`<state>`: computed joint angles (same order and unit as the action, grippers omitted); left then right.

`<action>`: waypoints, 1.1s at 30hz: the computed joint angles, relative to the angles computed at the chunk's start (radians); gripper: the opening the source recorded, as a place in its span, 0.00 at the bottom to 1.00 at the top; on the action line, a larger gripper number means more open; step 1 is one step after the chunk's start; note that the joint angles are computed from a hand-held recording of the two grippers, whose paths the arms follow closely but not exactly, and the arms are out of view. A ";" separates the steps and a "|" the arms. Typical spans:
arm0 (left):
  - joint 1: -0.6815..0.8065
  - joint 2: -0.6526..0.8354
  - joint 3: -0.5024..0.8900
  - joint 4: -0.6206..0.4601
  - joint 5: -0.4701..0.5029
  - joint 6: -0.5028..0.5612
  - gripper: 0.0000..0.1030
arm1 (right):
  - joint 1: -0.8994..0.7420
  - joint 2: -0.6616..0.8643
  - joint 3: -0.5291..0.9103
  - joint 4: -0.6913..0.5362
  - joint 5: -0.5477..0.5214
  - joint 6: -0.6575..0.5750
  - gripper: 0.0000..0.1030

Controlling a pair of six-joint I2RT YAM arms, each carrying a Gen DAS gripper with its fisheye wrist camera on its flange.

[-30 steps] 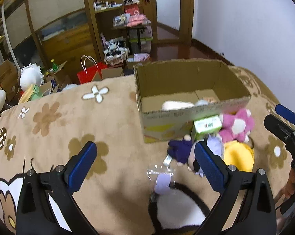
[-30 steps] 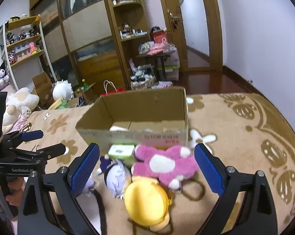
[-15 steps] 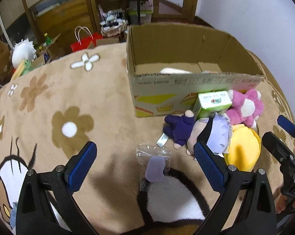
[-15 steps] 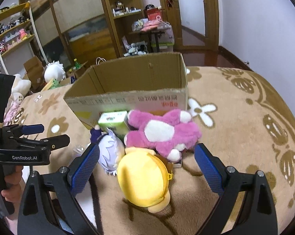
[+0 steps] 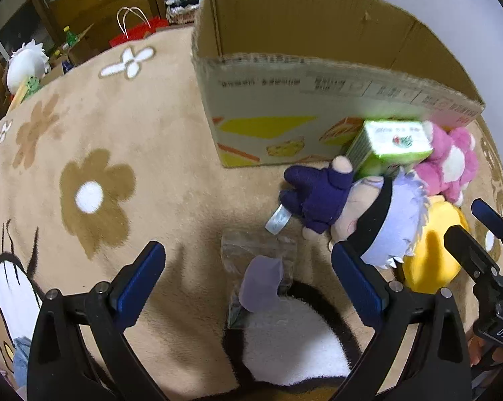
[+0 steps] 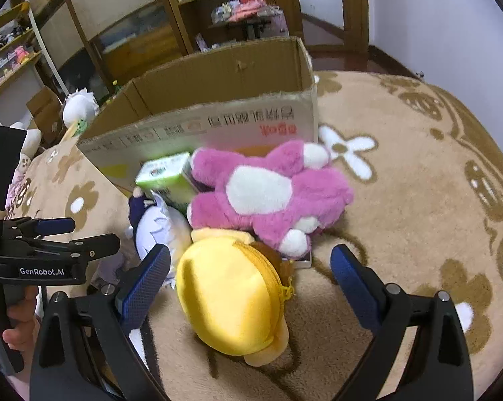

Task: Organize soft objects
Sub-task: 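Reach the left gripper to the clear bag while the right gripper reaches the yellow round plush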

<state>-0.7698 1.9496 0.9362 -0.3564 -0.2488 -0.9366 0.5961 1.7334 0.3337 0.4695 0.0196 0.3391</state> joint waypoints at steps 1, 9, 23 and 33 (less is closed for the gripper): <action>0.003 0.014 0.008 -0.003 0.008 0.003 0.96 | 0.000 0.013 0.009 -0.004 -0.003 0.000 0.98; 0.032 0.086 0.047 -0.014 0.068 0.013 0.96 | 0.009 0.109 0.070 -0.044 -0.022 -0.008 0.98; 0.069 0.162 0.080 -0.018 0.107 0.061 0.80 | -0.010 0.156 0.093 -0.063 -0.069 -0.013 0.98; 0.046 0.157 0.069 0.023 0.110 0.084 0.51 | 0.005 0.158 0.094 -0.064 -0.118 -0.012 0.71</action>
